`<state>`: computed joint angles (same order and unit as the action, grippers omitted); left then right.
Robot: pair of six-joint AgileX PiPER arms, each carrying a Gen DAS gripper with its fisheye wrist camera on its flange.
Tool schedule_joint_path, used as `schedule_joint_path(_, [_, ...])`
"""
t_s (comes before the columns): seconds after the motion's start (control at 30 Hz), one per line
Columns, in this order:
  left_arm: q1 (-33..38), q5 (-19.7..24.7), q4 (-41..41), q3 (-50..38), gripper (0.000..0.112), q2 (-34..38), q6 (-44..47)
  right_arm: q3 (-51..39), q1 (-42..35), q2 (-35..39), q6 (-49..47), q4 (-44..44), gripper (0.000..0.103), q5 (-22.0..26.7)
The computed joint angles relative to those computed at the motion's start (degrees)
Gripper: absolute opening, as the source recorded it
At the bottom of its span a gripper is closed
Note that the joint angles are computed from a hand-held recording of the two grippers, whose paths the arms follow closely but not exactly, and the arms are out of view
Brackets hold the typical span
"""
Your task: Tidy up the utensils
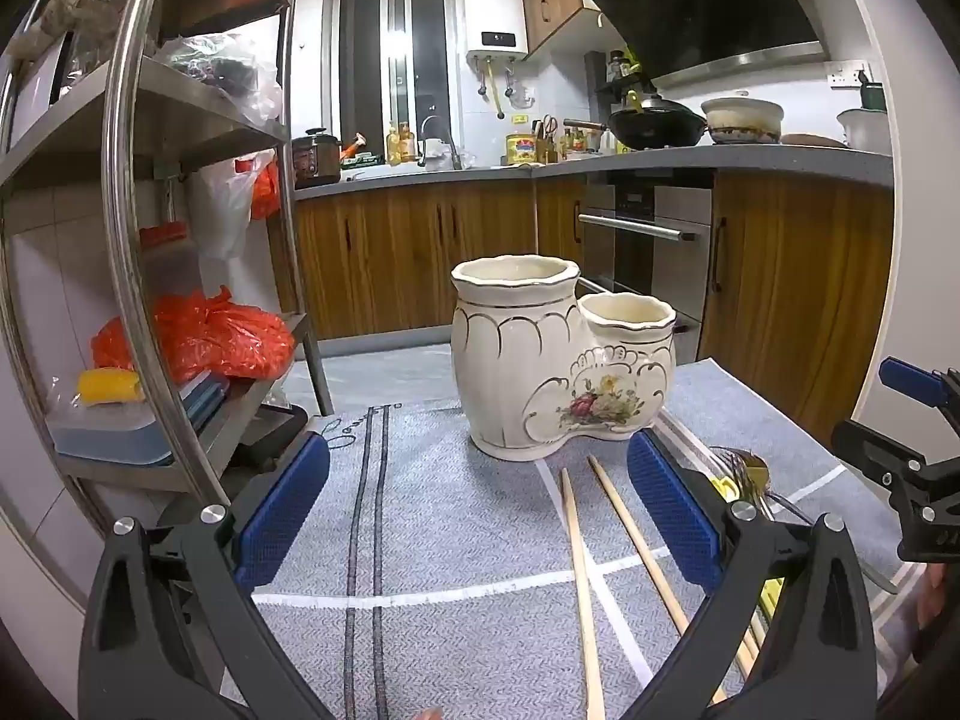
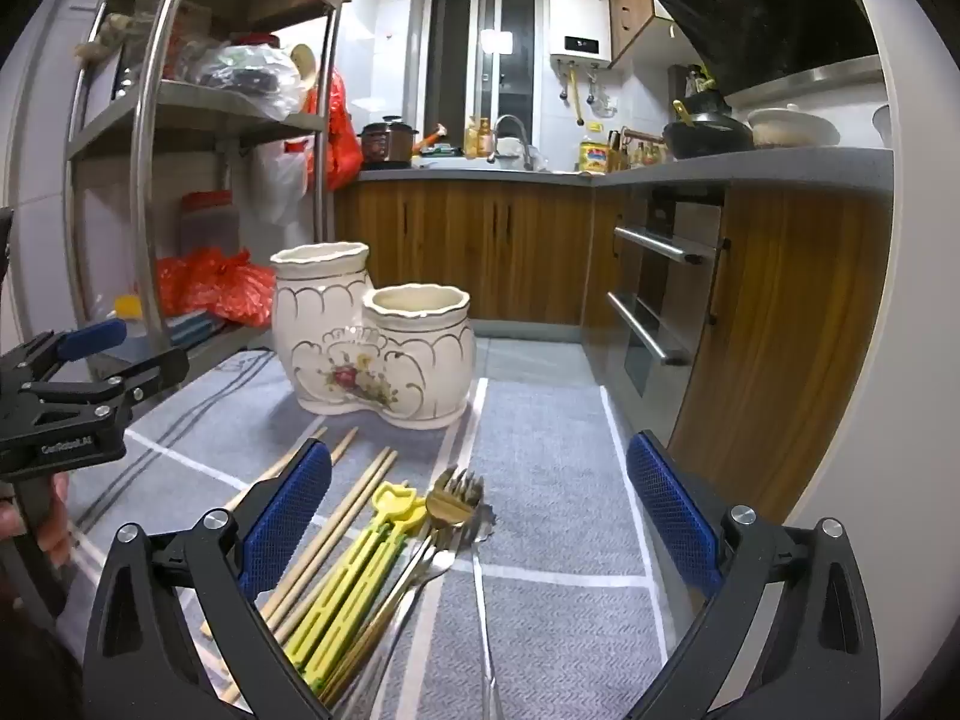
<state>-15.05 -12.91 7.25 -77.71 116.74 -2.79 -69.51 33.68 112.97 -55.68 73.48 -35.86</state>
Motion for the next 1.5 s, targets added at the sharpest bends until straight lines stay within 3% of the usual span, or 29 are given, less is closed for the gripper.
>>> schedule_joint_path(1.07, [-0.3, -0.79, -1.17, 0.29, 0.098, -0.05, 1.05, 0.71, -0.79, -0.62, 0.05, -0.1, 0.098, 1.14])
schedule_joint_path(1.17, [-0.6, -0.92, -2.41, 0.2, 0.098, 0.05, 2.19, 4.16, -2.67, -1.77, 11.54, -5.36, 0.097, 5.74])
schedule_joint_path(1.23, [-0.88, -0.83, -3.65, 0.01, 0.098, 0.2, 3.27, 5.01, -1.7, -1.04, 18.02, -9.64, 0.096, 0.96])
schedule_joint_path(1.37, [-0.54, -0.57, -2.11, 0.4, 0.098, -0.11, 1.81, 1.7, -1.03, 0.43, 10.14, -3.91, 0.096, 2.44])
schedule_joint_path(1.5, [-0.32, -0.81, 0.34, 0.64, 0.098, -0.31, -0.6, 1.53, -0.4, 0.68, 9.14, -2.77, 0.096, 1.84])
